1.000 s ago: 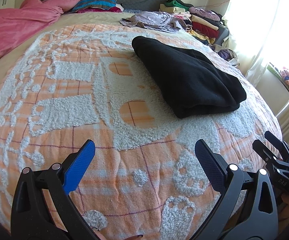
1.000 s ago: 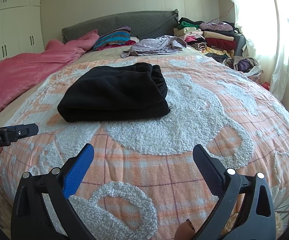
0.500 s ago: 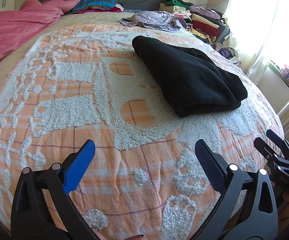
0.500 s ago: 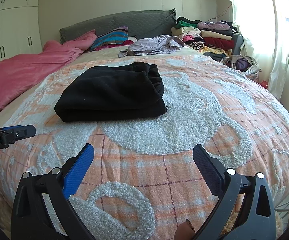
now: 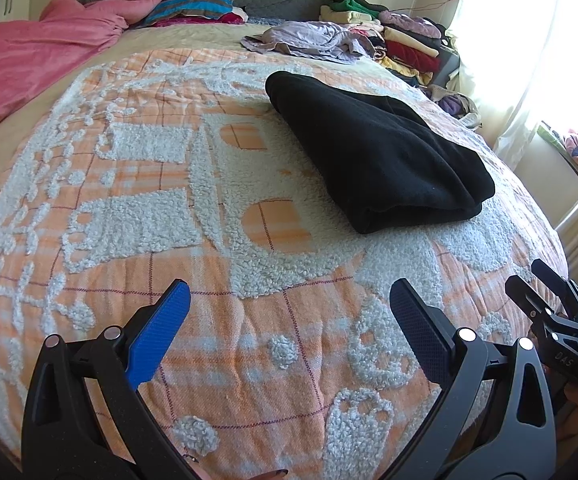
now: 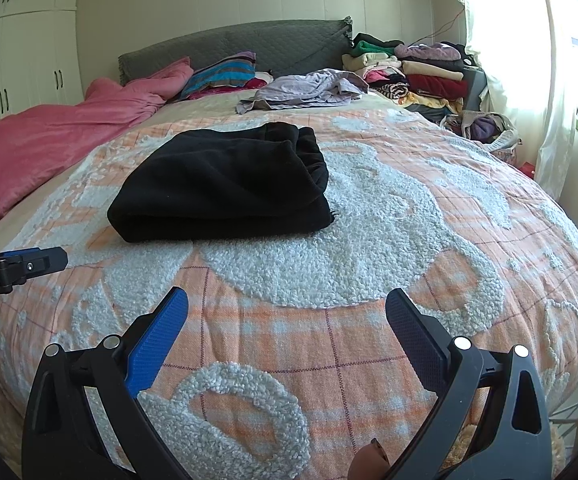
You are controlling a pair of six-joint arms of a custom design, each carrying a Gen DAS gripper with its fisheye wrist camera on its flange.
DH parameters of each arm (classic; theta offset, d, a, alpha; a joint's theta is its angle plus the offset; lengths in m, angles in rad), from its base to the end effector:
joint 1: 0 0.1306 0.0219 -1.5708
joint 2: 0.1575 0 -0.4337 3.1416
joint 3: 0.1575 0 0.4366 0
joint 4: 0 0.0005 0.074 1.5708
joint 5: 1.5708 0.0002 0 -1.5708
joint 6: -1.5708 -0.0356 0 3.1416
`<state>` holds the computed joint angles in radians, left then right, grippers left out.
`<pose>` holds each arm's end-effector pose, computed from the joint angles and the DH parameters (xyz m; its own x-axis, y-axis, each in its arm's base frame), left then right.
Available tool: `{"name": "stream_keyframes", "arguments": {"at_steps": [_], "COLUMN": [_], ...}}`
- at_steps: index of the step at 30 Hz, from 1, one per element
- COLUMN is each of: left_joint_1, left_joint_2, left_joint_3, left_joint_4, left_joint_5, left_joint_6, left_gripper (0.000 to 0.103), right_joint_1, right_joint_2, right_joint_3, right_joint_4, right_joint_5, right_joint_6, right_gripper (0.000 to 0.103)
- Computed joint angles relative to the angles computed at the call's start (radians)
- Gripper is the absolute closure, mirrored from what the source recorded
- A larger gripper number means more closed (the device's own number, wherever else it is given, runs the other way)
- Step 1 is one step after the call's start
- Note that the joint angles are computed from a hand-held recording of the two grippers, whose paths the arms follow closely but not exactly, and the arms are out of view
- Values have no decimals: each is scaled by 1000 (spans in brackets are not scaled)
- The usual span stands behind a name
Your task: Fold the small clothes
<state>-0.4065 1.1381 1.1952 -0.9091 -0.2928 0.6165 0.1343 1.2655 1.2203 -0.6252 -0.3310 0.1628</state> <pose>0.3813 -0.1535 0.4914 -0.6820 -0.3091 -0.6629 -0.2332 0.9509 -0.2035 0.4726 0.0750 0.4728 -0.5461 -0.2285 -0.8059 -0.4738 0.8777 0.0722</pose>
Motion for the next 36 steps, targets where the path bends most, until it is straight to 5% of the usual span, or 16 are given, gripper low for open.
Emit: {"name": "stream_keyframes", "arguments": {"at_steps": [19,24,29,31,36], "left_joint_1": [3,58,263,385,829], "left_joint_2": [-28,-42,-113,-133,-98], "left_joint_3": [-9,2,-13,-13,2], "left_joint_4": [15,-46,-126,-168,-245], "left_joint_5": [11,26,21,-20,-5], "left_joint_6": [-19,31,38,14,-75], "left_gripper": [10,10,10,10,9], "right_joint_1": [-17,-76,-253,-363,-602], "right_joint_2": [-6,-17,13,60,252], "right_joint_3": [-5,16,78,121,279], "right_joint_4": [7,8,0,-20,-127], "right_joint_5": [15,77,162,268,479], "right_joint_6": [-4,-64,-197,-244,-326], "right_gripper": [5,5,5,5,5]}}
